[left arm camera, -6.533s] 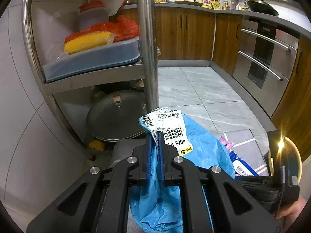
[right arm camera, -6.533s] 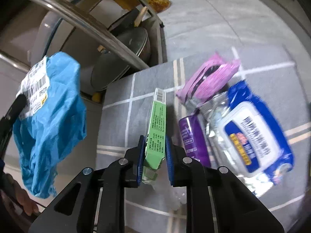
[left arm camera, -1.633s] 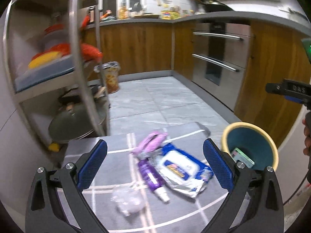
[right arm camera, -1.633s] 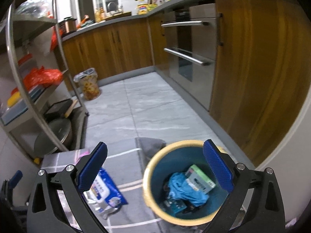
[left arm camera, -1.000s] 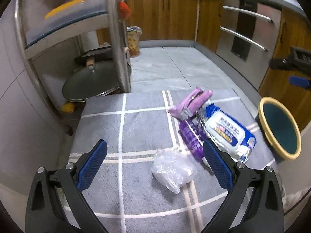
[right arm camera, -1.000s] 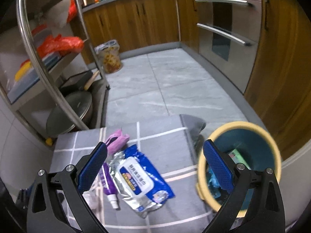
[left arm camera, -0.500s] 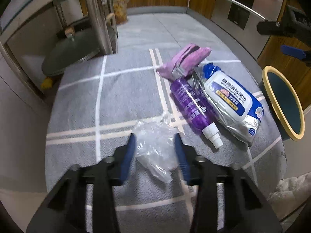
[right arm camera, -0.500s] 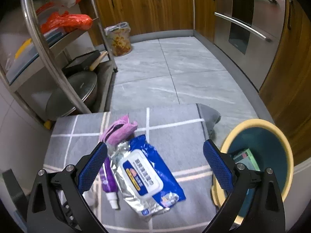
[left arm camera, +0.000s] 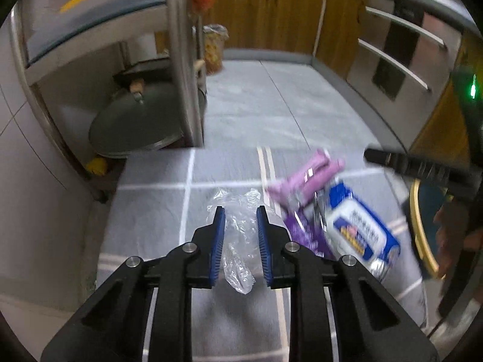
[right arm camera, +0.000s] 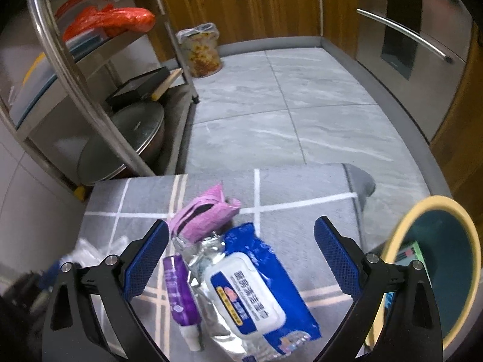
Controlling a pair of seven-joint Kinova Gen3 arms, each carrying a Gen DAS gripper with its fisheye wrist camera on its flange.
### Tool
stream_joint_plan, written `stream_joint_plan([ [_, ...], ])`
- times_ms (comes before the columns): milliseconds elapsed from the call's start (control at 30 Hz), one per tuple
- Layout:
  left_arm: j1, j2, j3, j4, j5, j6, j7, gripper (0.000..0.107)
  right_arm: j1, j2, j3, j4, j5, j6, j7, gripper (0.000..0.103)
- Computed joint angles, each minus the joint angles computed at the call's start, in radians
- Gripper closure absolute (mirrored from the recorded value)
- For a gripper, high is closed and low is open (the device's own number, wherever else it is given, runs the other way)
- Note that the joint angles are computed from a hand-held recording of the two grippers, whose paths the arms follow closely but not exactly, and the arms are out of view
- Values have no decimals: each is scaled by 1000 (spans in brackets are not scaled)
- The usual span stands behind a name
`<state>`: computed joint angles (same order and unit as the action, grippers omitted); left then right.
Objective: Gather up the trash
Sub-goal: 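Grasp the clear plastic bag with the left tool while the right tool grasps the pink wrapper, then carry the plastic bag and pink wrapper over the bin and release both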
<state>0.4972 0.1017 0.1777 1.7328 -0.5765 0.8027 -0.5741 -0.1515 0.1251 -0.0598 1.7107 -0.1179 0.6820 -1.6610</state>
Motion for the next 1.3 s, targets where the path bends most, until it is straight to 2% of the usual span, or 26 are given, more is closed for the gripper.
stream_joint_plan([
  [100, -14, 1, -10, -12, 8, -10, 11, 86, -2, 31, -7, -17, -19, -1, 10, 7],
  [400, -9, 14, -23, -23, -56, 3, 30, 86, -22, 133, -35, -68, -57, -16, 51, 10],
  [667, -41, 21, -35, -28, -29, -20, -4, 86, -41, 207, -35, -117, -53, 9, 16, 15],
  [833, -44, 34, -43, -41, -21, -31, -24, 86, -55, 244, -33, -149, -39, 38, 1, 24],
  [1033, -37, 48, -51, -51, -21, -29, -34, 86, -32, 257, -59, -160, -79, 48, 33, 51],
  [1100, -34, 48, -52, -53, -20, -27, -36, 86, -38, 249, -57, -155, -77, 43, 37, 73],
  [1133, -30, 48, -53, -53, -24, -24, -34, 86, -45, 244, -52, -151, -69, 38, 32, 78],
  [1167, -27, 47, -53, -54, -27, -21, -32, 86, -46, 239, -50, -149, -68, 36, 32, 90],
  [1300, -21, 43, -51, -51, -34, -16, -24, 86, -28, 212, -58, -126, -96, 21, 49, 95],
])
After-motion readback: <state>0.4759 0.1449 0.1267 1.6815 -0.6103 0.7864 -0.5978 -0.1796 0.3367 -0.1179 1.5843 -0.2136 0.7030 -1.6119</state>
